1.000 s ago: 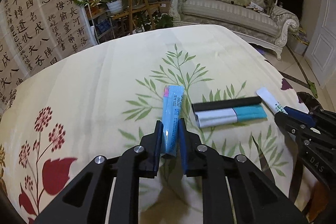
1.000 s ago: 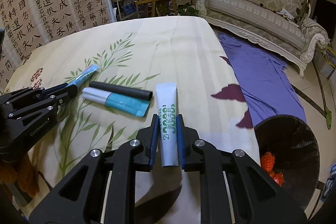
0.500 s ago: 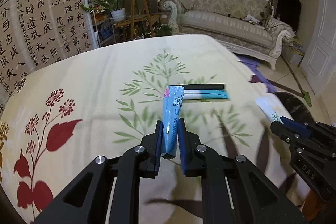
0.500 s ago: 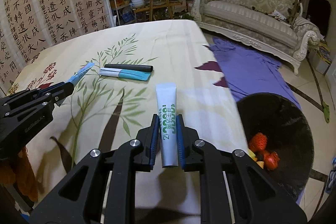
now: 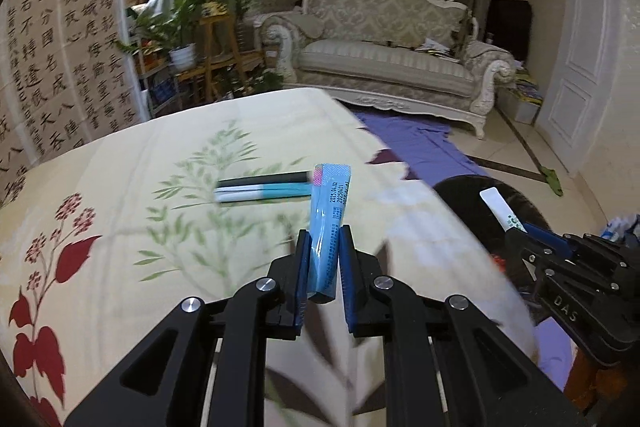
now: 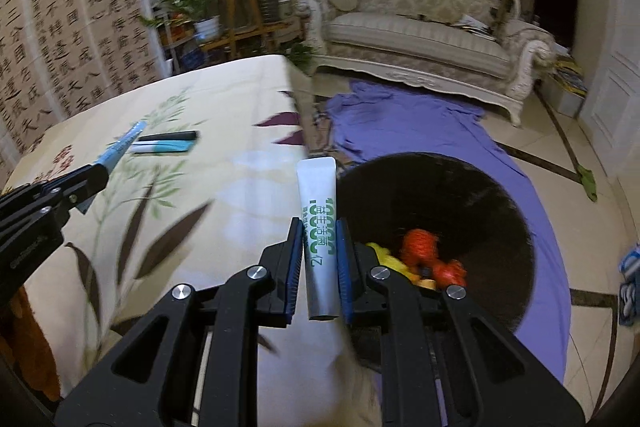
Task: Collect trash
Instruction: 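Carry both held tubes over the black bin, then open both tools to drop the tubes into the bin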
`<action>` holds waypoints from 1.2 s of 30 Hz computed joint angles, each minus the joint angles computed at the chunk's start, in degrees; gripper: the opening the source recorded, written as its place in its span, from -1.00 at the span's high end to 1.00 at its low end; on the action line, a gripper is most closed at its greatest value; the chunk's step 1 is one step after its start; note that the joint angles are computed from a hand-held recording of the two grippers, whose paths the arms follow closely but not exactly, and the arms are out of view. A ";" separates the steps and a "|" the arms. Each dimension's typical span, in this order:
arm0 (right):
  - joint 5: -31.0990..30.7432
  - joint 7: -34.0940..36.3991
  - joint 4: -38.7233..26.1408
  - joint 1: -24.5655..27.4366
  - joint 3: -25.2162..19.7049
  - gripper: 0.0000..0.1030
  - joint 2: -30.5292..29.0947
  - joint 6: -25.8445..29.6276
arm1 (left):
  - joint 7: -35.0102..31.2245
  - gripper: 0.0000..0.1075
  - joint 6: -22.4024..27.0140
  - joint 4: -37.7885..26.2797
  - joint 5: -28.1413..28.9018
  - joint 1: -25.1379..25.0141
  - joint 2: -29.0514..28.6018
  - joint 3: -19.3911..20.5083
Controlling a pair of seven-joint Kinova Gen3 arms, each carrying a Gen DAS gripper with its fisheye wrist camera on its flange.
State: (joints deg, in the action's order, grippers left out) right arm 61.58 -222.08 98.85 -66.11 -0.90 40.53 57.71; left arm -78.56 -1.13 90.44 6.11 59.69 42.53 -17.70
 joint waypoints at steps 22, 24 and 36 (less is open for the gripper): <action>3.62 -14.83 12.01 1.60 -2.93 0.67 -1.99 5.07 | 1.31 0.71 4.42 -15.73 -2.61 5.60 9.06 0.72; 4.59 -16.56 13.17 2.23 -3.13 0.67 -2.21 4.44 | 2.45 0.71 5.85 -17.83 -3.74 6.00 10.11 0.49; 8.14 -22.41 17.21 5.77 -4.72 0.47 -2.90 2.02 | 9.51 0.51 13.28 -27.18 -12.41 5.40 14.35 1.94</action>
